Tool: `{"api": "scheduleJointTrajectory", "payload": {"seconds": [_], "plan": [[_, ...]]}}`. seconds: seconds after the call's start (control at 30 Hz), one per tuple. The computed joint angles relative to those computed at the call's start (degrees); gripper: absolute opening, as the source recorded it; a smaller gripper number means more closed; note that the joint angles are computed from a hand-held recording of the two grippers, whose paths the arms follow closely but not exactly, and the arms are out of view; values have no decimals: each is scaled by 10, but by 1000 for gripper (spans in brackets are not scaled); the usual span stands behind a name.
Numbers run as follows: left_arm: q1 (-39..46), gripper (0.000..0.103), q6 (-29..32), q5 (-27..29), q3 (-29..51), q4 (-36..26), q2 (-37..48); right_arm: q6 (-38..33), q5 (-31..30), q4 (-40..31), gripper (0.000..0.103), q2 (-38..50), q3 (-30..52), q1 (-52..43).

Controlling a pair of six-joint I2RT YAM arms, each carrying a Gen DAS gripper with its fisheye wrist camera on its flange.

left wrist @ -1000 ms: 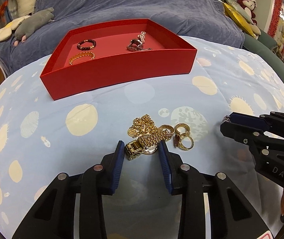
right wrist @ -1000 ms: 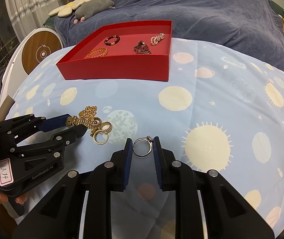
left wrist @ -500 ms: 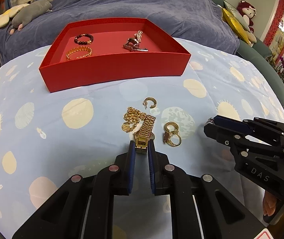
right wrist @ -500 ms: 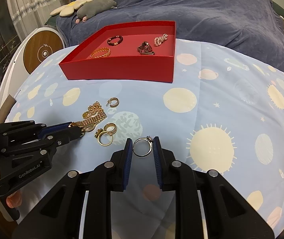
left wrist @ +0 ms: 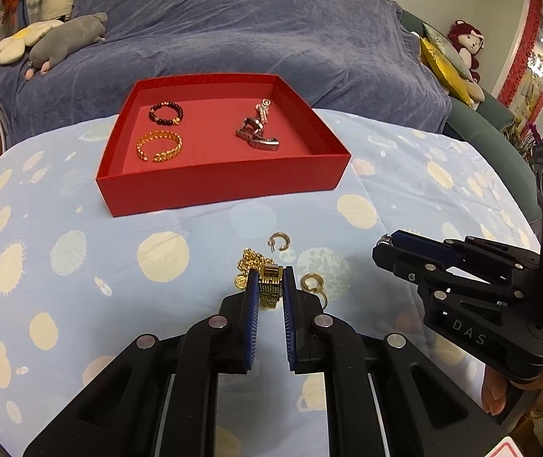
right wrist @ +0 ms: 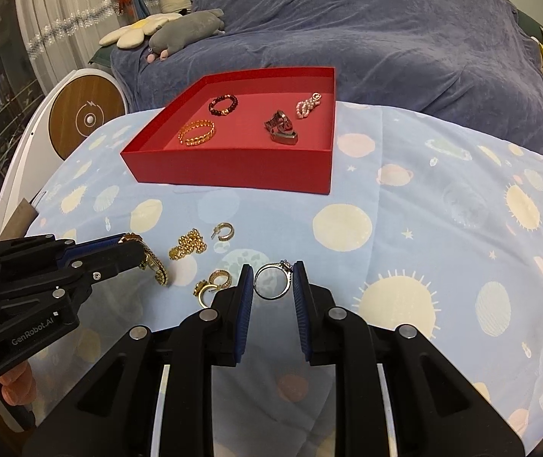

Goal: Organize jewelry
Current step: 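Carry the ring and watch into the red box and open both tools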

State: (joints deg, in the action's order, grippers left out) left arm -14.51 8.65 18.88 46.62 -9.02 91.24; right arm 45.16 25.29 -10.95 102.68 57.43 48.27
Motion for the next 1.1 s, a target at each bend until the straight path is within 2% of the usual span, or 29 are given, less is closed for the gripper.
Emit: {"api": "scheduleJointTrajectory", "payload": {"seconds": [0.23, 0.4, 0.67, 0.83, 1.1], "plan": [[16, 9, -9, 10, 39, -17, -18, -17, 5, -5, 20, -10, 20, -7], [26, 9, -30, 2, 108, -13, 5, -56, 10, -12, 20, -22, 52, -29], [14, 9, -25, -44, 259, -20, 125, -138, -21, 5, 20, 41, 147, -104], [-8, 9, -31, -73, 349, -24, 215, -146, -62, 17, 20, 119, 217, -149], [-20, 10, -45, -106, 474, -55, 338, -167, -77, -14, 20, 223, 328, -181]]}}
